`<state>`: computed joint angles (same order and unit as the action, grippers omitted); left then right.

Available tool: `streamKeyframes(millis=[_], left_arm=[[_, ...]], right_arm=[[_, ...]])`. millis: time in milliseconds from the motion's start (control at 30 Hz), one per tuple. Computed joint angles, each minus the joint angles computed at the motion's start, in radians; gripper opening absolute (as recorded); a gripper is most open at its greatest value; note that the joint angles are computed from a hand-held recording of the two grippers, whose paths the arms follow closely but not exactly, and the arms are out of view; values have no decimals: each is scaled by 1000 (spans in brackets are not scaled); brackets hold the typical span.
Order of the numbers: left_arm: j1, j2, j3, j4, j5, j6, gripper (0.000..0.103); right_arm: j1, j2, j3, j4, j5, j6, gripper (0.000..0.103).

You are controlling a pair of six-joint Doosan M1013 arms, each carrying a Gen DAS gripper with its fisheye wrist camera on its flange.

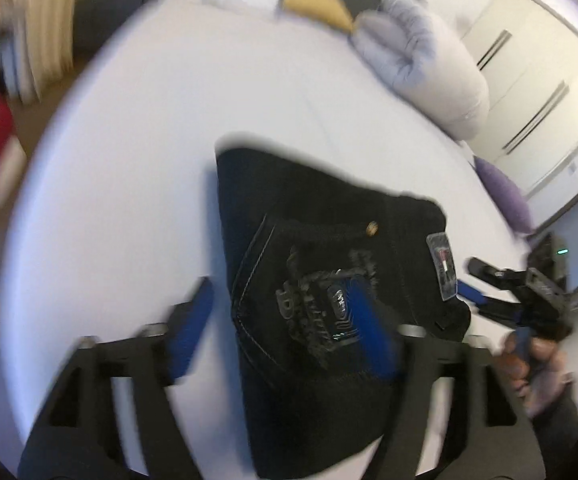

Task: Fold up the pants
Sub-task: 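Open the right tool and pull both tools back from the folded jeans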

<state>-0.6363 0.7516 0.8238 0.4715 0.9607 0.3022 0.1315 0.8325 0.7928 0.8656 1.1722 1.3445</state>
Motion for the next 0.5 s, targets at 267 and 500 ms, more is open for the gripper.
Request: streamKeyframes(millis=[267,500], left_arm=[[-226,103,-307,730,479,41,103],[-333,187,-537,1018,671,181,103]], right_arm=[[29,-311,353,3,-524,-381,97],[29,-481,523,577,-854,-1022,103]])
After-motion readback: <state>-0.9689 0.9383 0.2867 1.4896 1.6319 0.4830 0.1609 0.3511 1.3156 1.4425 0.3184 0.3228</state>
